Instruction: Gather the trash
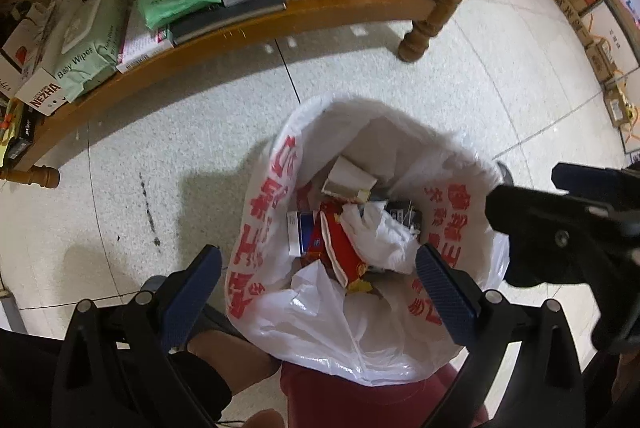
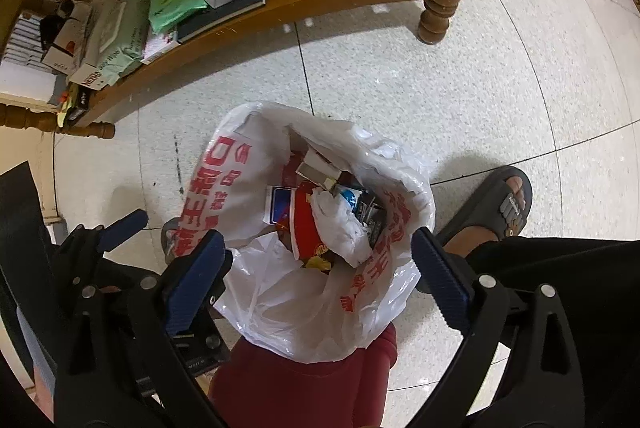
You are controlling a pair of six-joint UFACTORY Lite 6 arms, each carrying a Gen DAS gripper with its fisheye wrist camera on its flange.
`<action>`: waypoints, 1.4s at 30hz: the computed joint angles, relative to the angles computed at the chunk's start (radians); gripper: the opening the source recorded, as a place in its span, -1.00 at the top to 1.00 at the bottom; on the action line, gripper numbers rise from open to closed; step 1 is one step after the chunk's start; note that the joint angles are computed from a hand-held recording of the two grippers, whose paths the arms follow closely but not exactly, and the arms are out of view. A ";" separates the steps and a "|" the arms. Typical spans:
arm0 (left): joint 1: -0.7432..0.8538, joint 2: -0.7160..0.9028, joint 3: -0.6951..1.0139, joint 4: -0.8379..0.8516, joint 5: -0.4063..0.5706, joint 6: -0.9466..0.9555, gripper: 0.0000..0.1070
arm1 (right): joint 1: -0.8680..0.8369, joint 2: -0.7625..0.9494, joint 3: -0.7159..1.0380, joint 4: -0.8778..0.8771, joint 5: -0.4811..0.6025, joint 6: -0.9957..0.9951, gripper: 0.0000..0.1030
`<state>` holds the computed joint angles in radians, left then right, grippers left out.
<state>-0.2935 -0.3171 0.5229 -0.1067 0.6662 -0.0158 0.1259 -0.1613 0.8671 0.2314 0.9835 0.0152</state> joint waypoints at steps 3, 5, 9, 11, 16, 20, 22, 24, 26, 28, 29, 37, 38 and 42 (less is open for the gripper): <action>0.024 -0.043 0.018 0.025 0.014 -0.029 -0.78 | 0.009 -0.027 0.045 -0.017 0.032 0.004 -0.86; 0.057 -0.065 0.039 0.004 0.032 -0.011 -0.78 | 0.014 -0.044 0.074 -0.034 0.049 0.009 -0.86; 0.100 -0.109 0.081 0.006 0.071 -0.009 -0.78 | 0.004 -0.068 0.134 -0.036 0.096 0.002 -0.86; 0.119 -0.124 0.103 0.005 0.095 -0.004 -0.78 | 0.003 -0.077 0.165 -0.031 0.120 -0.002 -0.86; 0.145 -0.155 0.152 0.003 0.154 -0.009 -0.78 | 0.007 -0.094 0.254 -0.040 0.171 0.005 -0.87; 0.161 -0.171 0.210 0.025 0.200 -0.022 -0.78 | 0.009 -0.093 0.365 -0.046 0.218 0.012 -0.87; 0.181 -0.185 0.245 0.018 0.225 -0.009 -0.78 | 0.008 -0.086 0.423 -0.049 0.239 0.014 -0.87; 0.197 -0.194 0.292 0.022 0.249 -0.007 -0.78 | 0.009 -0.073 0.501 -0.054 0.261 0.017 -0.87; 0.211 -0.200 0.333 0.031 0.266 -0.011 -0.78 | 0.016 -0.054 0.586 -0.070 0.284 0.023 -0.87; 0.239 -0.199 0.389 0.026 0.290 0.001 -0.78 | 0.022 -0.030 0.679 -0.084 0.310 0.027 -0.87; 0.259 -0.195 0.418 0.015 0.303 0.018 -0.78 | 0.024 -0.016 0.726 -0.091 0.323 0.026 -0.87; 0.382 -0.143 0.646 -0.025 0.384 0.102 -0.78 | 0.038 0.114 1.083 -0.105 0.432 0.020 -0.87; 0.396 -0.137 0.674 -0.025 0.392 0.110 -0.78 | 0.045 0.133 1.127 -0.109 0.443 0.025 -0.87; 0.451 -0.107 0.802 -0.030 0.428 0.129 -0.78 | 0.059 0.218 1.319 -0.124 0.499 0.039 -0.87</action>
